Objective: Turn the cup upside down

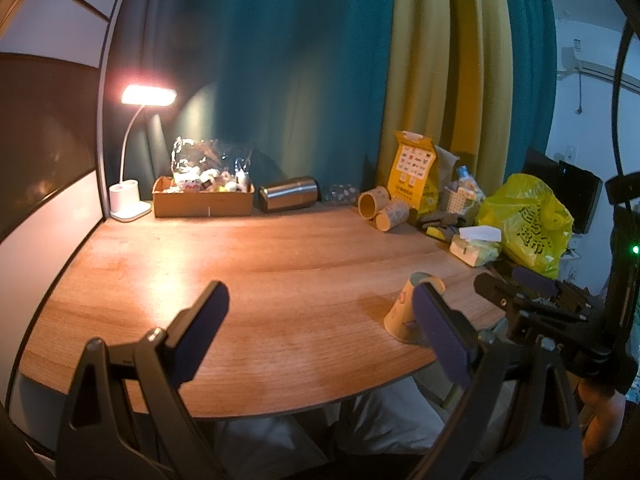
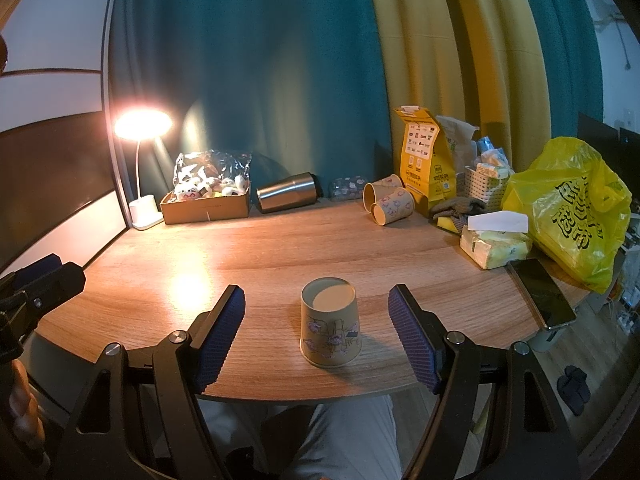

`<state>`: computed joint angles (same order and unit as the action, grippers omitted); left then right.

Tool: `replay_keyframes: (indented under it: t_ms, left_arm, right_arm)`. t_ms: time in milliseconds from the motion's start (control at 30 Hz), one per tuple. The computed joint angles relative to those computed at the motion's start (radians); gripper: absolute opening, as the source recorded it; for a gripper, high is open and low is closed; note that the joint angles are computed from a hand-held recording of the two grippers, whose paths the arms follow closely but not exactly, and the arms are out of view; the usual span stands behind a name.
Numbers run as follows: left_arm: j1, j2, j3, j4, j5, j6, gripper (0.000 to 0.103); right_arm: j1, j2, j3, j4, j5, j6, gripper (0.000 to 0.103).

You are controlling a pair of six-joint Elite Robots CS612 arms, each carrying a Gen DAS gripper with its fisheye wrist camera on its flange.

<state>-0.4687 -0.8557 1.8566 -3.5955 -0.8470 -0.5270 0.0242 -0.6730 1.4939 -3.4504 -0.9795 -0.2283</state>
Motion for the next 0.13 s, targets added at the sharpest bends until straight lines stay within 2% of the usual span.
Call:
replay_keyframes:
  t_ms: [133]
  left_arm:
    - [0.0,-0.001,-0.005,-0.002,0.001,0.01,0.094]
  right_arm:
    - [0.001,0.0,0.0,0.003,0.0,0.0,0.077]
